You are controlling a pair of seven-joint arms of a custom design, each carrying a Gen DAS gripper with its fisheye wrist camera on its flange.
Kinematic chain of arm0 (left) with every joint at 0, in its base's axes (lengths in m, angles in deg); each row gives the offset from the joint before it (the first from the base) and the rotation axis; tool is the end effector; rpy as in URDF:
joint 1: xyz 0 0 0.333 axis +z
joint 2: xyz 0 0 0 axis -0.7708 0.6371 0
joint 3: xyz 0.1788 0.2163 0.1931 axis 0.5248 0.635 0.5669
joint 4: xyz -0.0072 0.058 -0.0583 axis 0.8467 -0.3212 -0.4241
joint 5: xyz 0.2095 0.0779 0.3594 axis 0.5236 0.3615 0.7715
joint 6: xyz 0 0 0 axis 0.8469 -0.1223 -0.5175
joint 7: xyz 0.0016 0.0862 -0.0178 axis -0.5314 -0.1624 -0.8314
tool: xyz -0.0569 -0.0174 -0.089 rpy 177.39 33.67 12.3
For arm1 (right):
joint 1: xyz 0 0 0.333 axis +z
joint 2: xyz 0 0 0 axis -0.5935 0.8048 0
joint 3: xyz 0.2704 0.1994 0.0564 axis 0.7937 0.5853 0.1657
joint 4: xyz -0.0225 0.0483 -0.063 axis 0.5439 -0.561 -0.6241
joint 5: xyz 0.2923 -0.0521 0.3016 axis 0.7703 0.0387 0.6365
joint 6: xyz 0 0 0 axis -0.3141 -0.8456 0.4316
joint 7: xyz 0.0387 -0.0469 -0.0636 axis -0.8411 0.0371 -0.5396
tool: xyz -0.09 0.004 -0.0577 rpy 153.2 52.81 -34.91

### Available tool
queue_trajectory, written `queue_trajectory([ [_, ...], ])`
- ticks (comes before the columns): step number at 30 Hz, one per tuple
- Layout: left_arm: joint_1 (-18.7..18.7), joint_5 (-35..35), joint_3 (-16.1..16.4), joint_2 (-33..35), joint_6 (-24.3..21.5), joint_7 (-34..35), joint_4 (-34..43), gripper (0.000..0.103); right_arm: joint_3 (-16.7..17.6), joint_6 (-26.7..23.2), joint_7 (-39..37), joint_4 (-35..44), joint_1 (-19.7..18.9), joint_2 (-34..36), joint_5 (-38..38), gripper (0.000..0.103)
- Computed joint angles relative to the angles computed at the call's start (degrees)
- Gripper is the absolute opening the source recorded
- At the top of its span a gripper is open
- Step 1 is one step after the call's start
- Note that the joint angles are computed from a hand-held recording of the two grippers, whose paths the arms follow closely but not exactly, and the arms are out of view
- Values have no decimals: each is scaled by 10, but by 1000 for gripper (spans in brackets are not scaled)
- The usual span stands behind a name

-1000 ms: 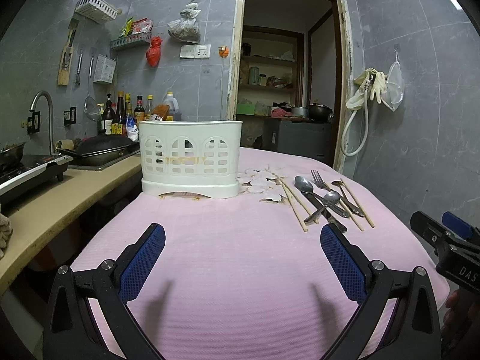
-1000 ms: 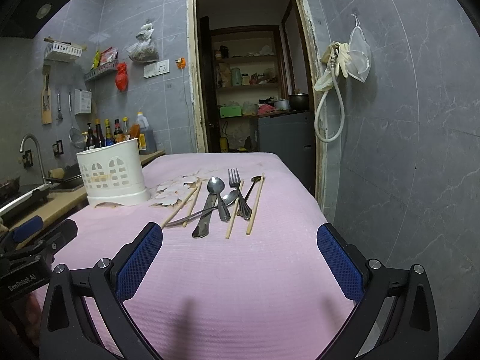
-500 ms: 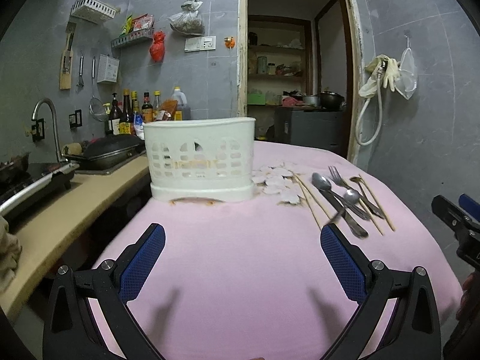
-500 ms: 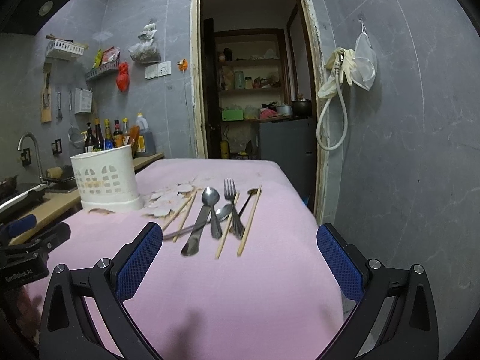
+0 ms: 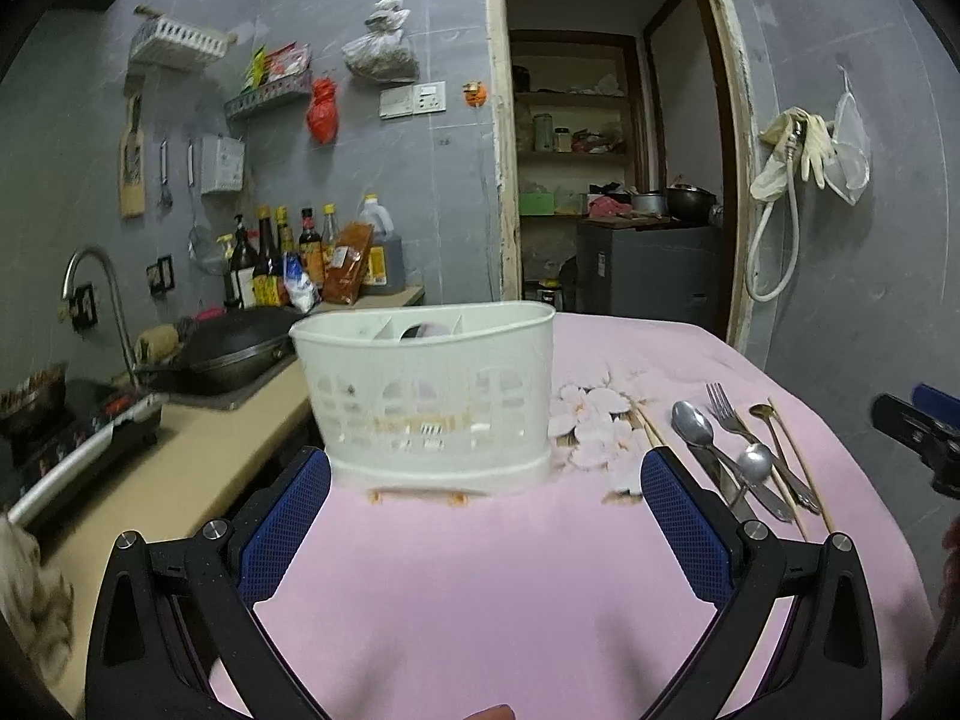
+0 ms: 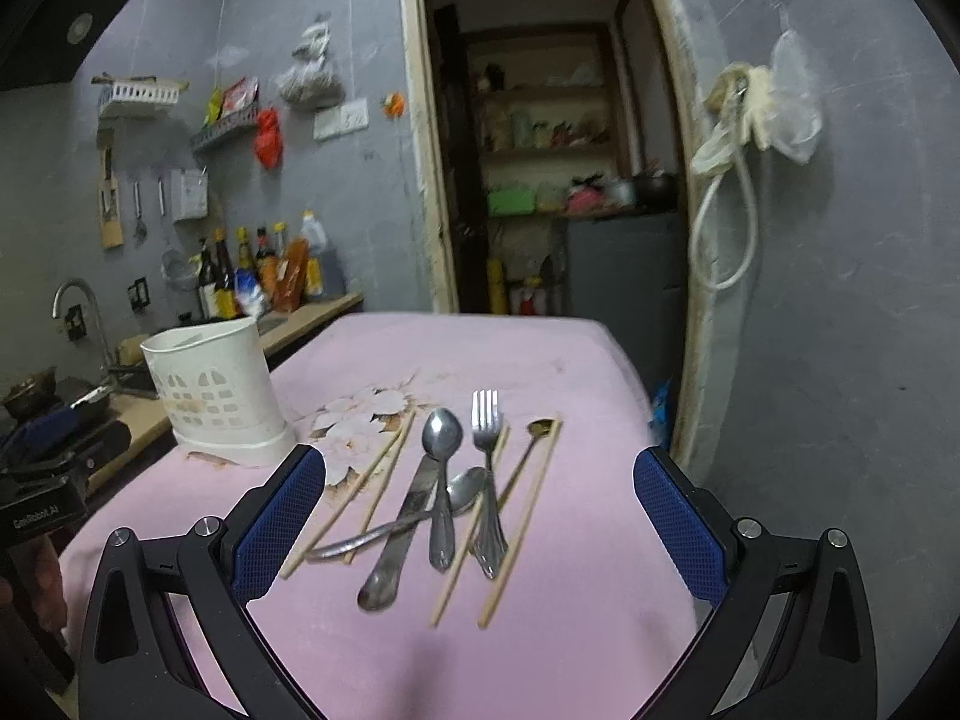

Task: Organize utensils
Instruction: 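Move both tools toward the wooden chopsticks beside the cutlery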

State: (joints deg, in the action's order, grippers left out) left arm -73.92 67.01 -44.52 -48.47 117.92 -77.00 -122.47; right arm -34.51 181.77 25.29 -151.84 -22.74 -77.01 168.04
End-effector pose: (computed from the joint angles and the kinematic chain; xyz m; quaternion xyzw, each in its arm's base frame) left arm 0.5527 -0.3760 0.5490 -0.6454 0.5166 -0.3232 0.4606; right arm 0.6209 0.1271 0.5484 -0.6824 0.4866 -0.2653 0.4766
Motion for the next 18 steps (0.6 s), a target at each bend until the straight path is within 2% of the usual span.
queue_trajectory([
  [2, 2, -7, 1, 12, 5, 26, 17, 102, -7, -10, 84, 13, 2, 17, -88, 103],
  [4, 2, -12, 5, 24, 11, 46, 33, 102, -7, -14, 122, 26, -1, 29, -130, 103],
  [7, 1, -26, 12, 45, 29, 75, 57, 102, -1, -29, 132, 45, -13, 43, -153, 103],
  [11, 10, -77, 22, 65, 84, 121, 80, 102, -1, -71, 142, 65, -30, 54, -165, 103],
  [13, 17, -118, 25, 72, 112, 155, 89, 101, -8, -75, 186, 69, -27, 61, -217, 103],
  [15, 29, -178, 24, 87, 143, 214, 105, 101, -29, -92, 277, 73, -17, 70, -319, 103],
  [18, 24, -208, 32, 101, 153, 258, 125, 101, -39, -111, 355, 81, -15, 84, -403, 103],
])
